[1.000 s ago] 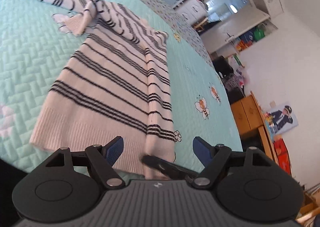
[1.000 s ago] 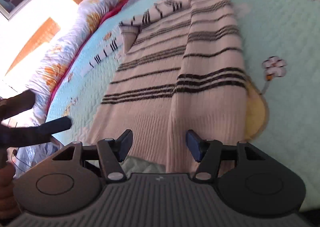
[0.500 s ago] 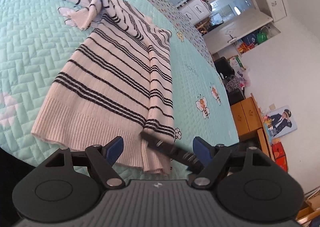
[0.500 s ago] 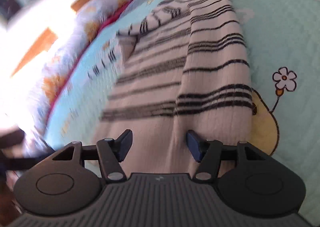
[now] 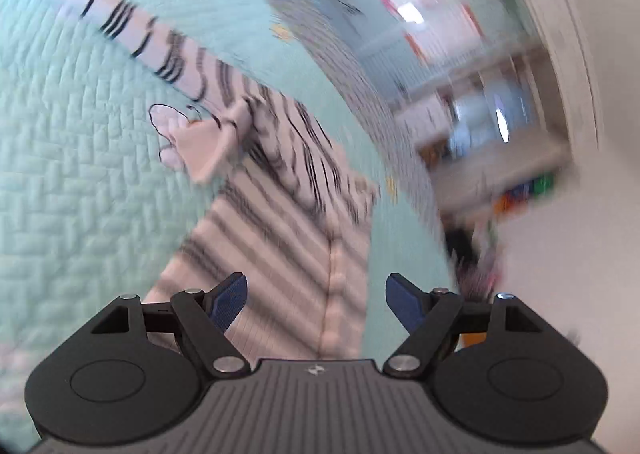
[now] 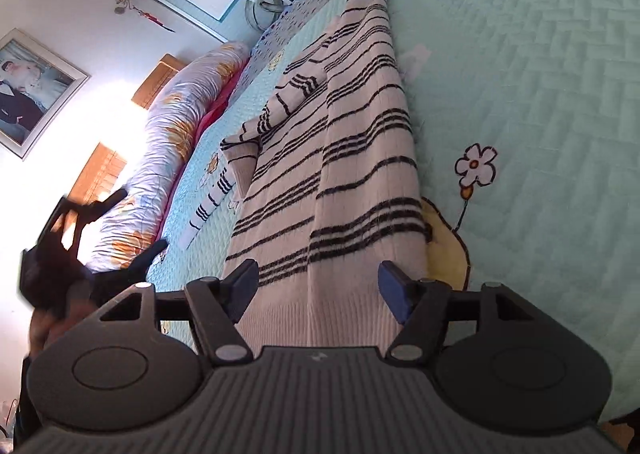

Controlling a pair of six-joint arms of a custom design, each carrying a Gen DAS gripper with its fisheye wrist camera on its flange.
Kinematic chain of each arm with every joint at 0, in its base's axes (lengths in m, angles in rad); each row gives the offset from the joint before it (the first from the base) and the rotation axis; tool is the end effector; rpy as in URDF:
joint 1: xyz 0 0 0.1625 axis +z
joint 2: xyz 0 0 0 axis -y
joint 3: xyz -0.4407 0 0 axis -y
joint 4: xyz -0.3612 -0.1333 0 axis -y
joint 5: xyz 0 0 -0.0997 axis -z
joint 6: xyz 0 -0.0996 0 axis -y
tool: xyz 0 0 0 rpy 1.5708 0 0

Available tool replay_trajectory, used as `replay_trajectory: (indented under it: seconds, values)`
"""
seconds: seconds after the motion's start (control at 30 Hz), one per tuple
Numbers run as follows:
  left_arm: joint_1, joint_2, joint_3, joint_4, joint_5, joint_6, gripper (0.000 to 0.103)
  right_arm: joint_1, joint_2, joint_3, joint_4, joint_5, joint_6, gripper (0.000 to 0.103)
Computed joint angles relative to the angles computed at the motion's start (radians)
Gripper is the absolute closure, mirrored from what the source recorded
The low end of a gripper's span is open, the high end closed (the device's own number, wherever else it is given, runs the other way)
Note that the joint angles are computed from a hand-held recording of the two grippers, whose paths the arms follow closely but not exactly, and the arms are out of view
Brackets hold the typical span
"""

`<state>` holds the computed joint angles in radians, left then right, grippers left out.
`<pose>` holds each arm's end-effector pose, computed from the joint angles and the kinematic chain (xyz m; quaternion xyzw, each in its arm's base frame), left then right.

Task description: Fold clothes

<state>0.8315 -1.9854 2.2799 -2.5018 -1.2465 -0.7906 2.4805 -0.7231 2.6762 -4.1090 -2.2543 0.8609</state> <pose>-0.0832 -0.3361 0.4444 0.0745 -0.9357 0.3290 0.1032 0.2969 -0.1418 0.1097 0.0746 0.9042 -0.4204 0.0072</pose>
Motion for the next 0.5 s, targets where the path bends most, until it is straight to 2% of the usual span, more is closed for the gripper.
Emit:
replay_trajectory:
  seconds: [0.13, 0.23, 0.27, 0.4, 0.5]
  values:
    - [0.181, 0.181, 0.013, -0.268, -0.081, -0.189, 0.024, -0.026, -0.001, 0.0, -0.002, 0.024, -0.016, 0.036]
    - [0.289, 0.302, 0.036, -0.471, -0.155, -0.349, 0.024, -0.047, 0.003, 0.008, -0.018, 0.04, -0.021, 0.036]
    - [0.315, 0.34, 0.043, -0.54, -0.17, -0.389, 0.024, -0.055, 0.003, 0.01, -0.024, 0.045, -0.021, 0.036]
    - [0.366, 0.451, 0.047, -0.748, -0.148, -0.488, 0.024, -0.08, 0.004, 0.022, -0.043, 0.071, -0.029, 0.036]
    - [0.389, 0.506, 0.03, -0.844, -0.142, -0.543, 0.024, -0.097, 0.007, 0.031, -0.059, 0.091, -0.033, 0.036]
